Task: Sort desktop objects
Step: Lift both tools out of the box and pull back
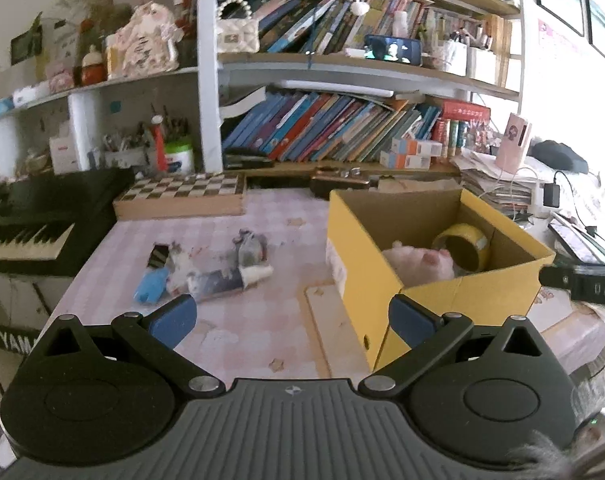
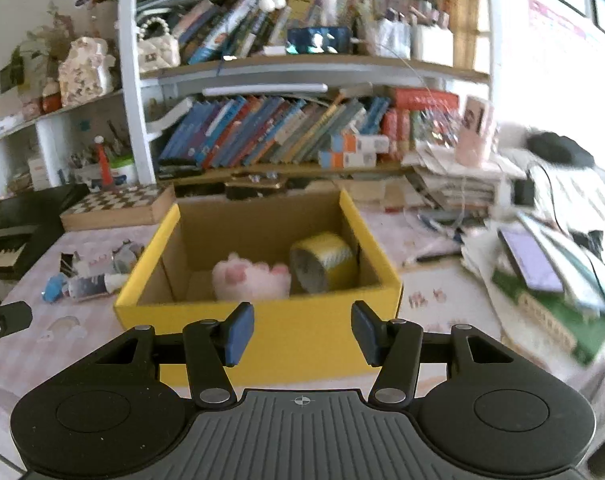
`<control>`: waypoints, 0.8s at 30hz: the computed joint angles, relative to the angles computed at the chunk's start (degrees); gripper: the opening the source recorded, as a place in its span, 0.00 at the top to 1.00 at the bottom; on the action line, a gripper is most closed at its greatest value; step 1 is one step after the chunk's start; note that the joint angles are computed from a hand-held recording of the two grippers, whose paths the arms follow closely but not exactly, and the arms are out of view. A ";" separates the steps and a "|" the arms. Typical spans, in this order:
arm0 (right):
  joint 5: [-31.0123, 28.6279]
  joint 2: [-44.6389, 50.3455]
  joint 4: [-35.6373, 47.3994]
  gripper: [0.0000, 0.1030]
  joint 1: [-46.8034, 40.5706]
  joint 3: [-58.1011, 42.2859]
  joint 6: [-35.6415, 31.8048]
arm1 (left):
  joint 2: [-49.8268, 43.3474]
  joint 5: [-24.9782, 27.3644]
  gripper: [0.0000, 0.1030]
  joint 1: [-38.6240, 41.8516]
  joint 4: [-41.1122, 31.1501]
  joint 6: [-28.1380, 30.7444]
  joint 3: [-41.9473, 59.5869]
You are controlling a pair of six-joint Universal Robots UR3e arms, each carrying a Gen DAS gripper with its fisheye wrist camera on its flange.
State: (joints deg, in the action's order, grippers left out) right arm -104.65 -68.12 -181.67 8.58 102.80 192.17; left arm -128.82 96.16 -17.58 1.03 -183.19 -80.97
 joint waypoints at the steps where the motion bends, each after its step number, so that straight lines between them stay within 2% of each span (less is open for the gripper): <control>1: -1.22 0.06 0.33 0.48 1.01 0.55 1.80 | 0.56 0.40 0.00 0.08 0.89 -0.37 -1.55; 5: -5.08 0.19 1.52 0.48 4.57 2.76 7.52 | 3.09 1.43 0.00 0.54 5.22 -1.04 -8.72; 10: -8.07 0.58 3.08 0.48 9.00 4.49 11.42 | 6.12 -0.48 0.00 1.93 7.15 -0.27 -15.84; 16: -7.87 1.59 6.68 0.48 13.22 4.22 15.14 | 9.07 -2.73 0.00 3.64 10.00 1.10 -23.23; 24: -7.11 3.48 9.83 0.48 17.77 1.72 16.81 | 12.78 -6.17 0.00 6.59 11.82 2.68 -31.34</control>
State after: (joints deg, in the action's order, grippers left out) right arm -111.75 -64.64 -171.83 26.35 104.52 208.99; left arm -116.05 90.00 -10.99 12.84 -180.51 -112.30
